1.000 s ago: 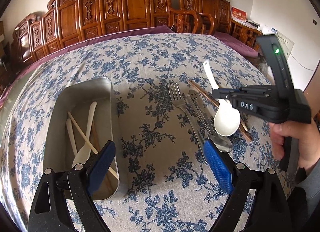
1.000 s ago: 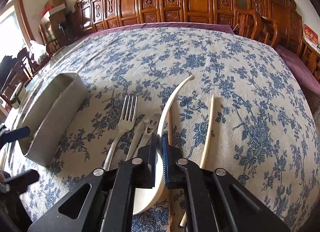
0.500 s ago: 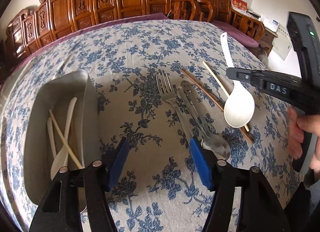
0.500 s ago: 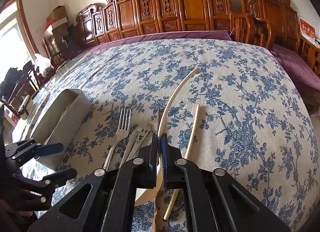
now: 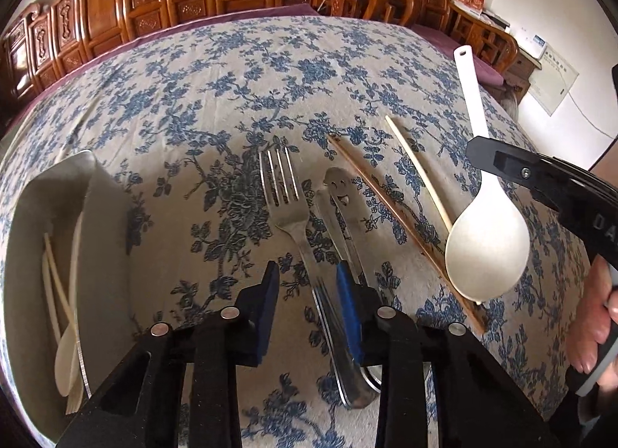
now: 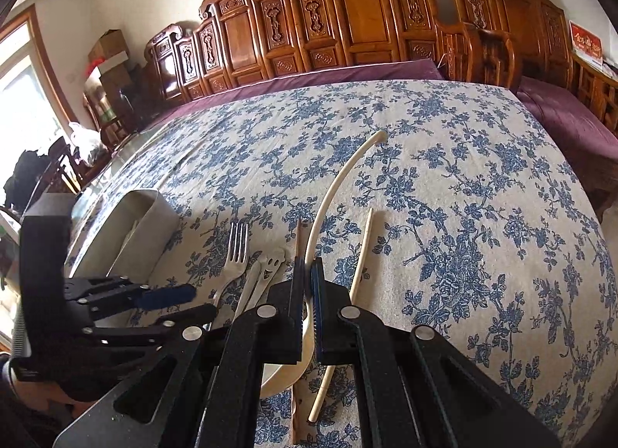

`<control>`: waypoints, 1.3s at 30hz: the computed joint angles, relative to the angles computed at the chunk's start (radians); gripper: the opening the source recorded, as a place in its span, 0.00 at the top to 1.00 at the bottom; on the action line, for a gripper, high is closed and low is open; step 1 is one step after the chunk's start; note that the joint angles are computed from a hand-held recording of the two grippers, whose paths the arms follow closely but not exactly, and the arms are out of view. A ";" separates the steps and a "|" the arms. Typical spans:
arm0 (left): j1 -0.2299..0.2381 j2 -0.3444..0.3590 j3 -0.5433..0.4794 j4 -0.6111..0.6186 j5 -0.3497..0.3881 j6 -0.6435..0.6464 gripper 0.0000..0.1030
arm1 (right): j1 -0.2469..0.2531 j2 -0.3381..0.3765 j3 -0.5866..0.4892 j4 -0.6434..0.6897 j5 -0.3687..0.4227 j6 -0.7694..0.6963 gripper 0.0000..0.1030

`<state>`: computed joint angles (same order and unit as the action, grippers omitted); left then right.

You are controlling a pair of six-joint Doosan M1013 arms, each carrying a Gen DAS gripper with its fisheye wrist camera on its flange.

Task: Organize utensils
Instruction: 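Grasp the metal fork with the left gripper while the right gripper lifts the white spoon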

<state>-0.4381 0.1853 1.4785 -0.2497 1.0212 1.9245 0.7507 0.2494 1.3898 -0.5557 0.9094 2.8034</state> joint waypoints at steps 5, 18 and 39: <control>-0.023 0.011 -0.001 0.066 -0.013 -0.052 0.83 | 0.000 -0.001 0.001 0.004 -0.008 0.002 0.95; -0.022 -0.001 0.006 0.104 -0.021 -0.058 0.94 | 0.003 0.011 -0.017 0.017 -0.001 -0.014 0.95; 0.059 -0.079 0.000 0.011 -0.054 0.035 0.94 | 0.029 0.047 -0.082 0.037 -0.001 -0.094 0.95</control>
